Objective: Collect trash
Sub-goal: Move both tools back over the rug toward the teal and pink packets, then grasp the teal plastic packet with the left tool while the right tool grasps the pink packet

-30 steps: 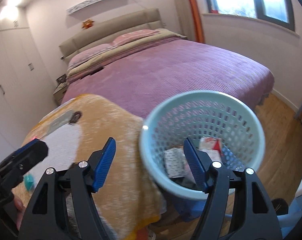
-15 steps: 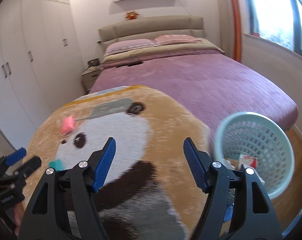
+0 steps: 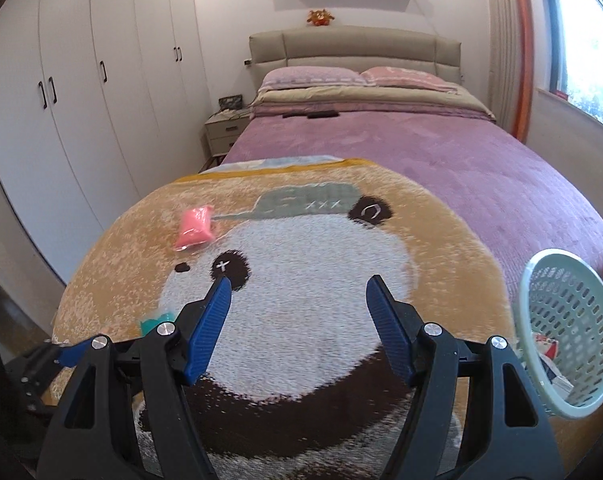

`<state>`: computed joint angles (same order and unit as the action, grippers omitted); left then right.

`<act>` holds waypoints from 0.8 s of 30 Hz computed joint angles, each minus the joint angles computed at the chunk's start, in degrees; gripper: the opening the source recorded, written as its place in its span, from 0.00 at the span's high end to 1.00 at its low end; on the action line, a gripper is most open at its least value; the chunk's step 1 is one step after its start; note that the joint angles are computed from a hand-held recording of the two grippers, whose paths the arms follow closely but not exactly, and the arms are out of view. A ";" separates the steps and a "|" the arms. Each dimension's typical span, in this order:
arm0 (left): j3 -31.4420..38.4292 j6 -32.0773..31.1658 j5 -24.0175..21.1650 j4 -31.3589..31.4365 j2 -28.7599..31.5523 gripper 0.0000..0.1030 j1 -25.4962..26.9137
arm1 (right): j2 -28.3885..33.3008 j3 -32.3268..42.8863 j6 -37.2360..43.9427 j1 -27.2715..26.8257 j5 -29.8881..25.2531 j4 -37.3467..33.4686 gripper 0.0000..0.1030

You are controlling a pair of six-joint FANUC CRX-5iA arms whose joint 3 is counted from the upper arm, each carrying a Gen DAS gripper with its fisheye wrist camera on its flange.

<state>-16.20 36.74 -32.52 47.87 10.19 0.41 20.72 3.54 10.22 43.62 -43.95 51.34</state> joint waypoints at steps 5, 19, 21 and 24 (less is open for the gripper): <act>3.27 4.85 -0.49 -4.95 2.59 0.43 -0.71 | 2.42 4.14 4.14 0.01 -0.67 -3.17 0.36; 5.08 5.73 1.67 -3.43 3.83 0.82 3.77 | 14.19 23.78 20.08 -0.95 -4.29 -18.46 0.35; 6.11 6.32 0.83 -2.78 4.90 0.83 5.07 | 16.82 28.05 22.78 -1.04 -5.25 -20.55 0.35; 6.61 3.62 -1.50 0.46 5.96 0.83 6.52 | 21.21 35.72 26.83 -1.34 -7.59 -23.86 0.35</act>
<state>-9.59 40.36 -34.02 48.33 16.14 6.93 41.93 39.26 37.05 42.28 -51.54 27.47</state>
